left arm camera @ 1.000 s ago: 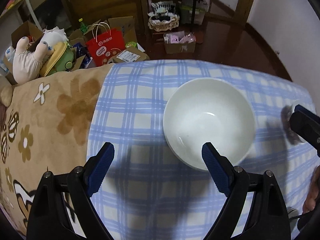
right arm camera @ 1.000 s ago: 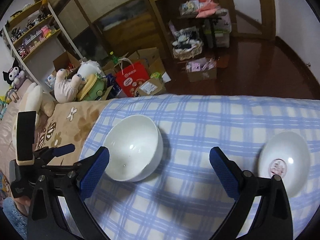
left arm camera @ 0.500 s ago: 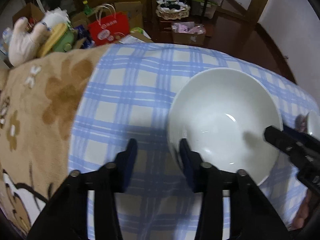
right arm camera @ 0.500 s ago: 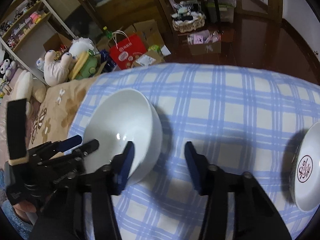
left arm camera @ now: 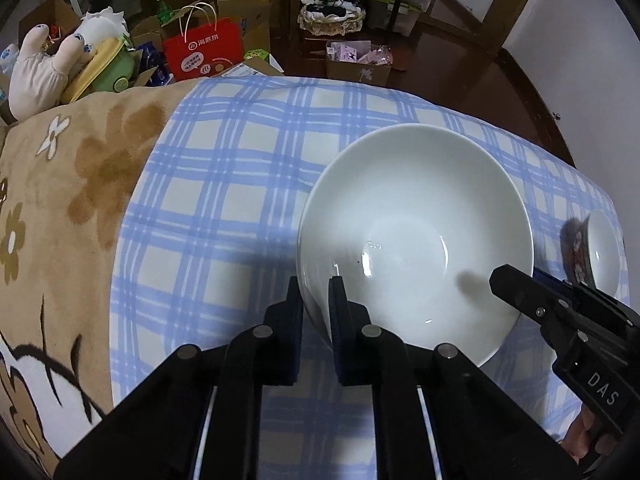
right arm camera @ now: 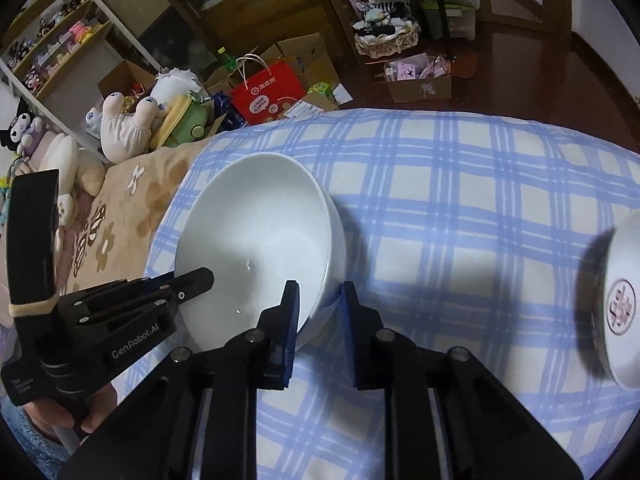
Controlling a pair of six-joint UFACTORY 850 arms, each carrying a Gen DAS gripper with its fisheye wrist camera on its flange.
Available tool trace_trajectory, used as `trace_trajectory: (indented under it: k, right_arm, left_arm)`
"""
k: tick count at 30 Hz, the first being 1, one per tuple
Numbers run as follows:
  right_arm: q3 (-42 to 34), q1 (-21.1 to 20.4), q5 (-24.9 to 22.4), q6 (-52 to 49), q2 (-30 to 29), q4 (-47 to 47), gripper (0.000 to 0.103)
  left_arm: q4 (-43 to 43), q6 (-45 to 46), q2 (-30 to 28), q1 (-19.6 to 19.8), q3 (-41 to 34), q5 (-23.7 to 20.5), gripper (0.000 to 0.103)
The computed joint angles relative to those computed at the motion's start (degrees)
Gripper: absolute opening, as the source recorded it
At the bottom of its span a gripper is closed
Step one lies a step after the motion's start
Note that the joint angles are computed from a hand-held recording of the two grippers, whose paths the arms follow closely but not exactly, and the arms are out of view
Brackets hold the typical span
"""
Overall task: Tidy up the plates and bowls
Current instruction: 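Lift the plain white bowl off the cloth with both grippers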
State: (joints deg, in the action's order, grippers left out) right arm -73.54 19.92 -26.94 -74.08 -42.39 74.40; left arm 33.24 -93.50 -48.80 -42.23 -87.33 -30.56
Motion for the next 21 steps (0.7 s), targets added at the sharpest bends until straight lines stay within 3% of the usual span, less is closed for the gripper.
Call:
trace_trajectory:
  k: [4,12,21]
  right_arm:
    - [3.91,-0.84,0.29,-2.73,3.41,1.94,0.021]
    - [11.98,-2.73,0.12,-9.59,11.31,7.05,0.021]
    - [22.27,-4.30,-1.17,-14.98,20.38,11.42,0.021]
  left_arm:
    - [-1.97,-0.26,1.38,-1.11,1.35,1.29,0.012]
    - [1.36,-5.80,4.94,-5.17,3.07,-0.30,0.013]
    - [4.19,-11.62,8.82,-11.01,4.67,-5.42,0.013]
